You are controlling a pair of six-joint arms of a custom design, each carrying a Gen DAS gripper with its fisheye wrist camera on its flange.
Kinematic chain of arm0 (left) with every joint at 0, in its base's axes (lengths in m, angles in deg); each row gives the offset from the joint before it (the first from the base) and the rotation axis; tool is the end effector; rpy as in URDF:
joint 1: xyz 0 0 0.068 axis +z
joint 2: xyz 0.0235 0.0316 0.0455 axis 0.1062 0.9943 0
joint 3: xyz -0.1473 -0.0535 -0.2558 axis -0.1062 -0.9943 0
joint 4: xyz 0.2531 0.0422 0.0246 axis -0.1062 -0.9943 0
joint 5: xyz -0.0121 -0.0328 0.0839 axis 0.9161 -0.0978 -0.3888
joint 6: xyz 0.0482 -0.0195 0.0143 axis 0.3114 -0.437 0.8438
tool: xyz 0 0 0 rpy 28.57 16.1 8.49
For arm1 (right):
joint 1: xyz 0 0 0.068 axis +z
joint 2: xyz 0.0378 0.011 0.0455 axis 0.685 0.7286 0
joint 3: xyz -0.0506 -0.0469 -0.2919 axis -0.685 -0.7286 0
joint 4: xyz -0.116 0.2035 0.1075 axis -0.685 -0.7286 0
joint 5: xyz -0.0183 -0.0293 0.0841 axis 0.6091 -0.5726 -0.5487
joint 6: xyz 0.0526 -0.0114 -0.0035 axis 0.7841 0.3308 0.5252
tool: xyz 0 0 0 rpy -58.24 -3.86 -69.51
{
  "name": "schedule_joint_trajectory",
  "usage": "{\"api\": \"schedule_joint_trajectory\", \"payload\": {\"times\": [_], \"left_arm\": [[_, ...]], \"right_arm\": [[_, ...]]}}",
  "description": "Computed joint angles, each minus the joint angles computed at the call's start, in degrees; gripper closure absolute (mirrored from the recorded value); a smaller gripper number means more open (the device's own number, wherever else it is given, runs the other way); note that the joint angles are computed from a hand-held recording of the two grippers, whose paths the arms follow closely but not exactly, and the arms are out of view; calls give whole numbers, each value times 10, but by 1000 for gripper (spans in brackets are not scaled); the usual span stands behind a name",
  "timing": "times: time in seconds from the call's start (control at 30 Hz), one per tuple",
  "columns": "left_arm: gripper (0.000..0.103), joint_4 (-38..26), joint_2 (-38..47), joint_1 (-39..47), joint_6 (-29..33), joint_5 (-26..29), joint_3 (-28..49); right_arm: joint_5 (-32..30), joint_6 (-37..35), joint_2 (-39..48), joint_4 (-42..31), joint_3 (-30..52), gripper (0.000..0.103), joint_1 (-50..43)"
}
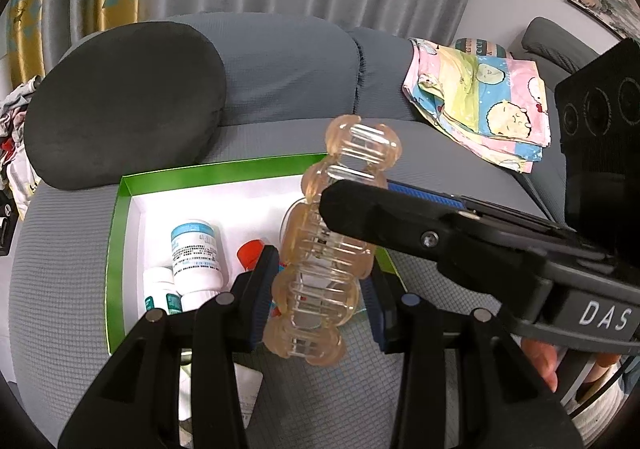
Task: Organize rigid objects
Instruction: 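Carry the amber ribbed piece with the left gripper over the green box, then lower the amber piece into the box and open the left gripper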
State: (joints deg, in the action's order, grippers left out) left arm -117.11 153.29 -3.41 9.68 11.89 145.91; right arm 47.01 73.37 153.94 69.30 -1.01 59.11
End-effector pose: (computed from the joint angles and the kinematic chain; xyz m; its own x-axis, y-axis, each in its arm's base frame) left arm 0.3266 -0.0756 0.3112 -0.5653 0.4433 -0.6956 0.7531 0.6214 -0.2160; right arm 0.2304 0.0682 0.3223 -0.5678 0.3363 -0.7513 -0.0685 0.8903 0.4503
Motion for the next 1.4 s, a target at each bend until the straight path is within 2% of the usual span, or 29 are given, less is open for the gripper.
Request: {"api": "schedule_joint_trajectory", "payload": {"times": [0.83, 1.4], "left_arm": [[62, -4, 132, -19, -23, -24, 77], [59, -22, 192, -24, -30, -44, 115]], "right_arm": [[-60, -5, 118, 65, -1, 78, -63], [-74, 2, 196, 76, 21, 77, -77]]}}
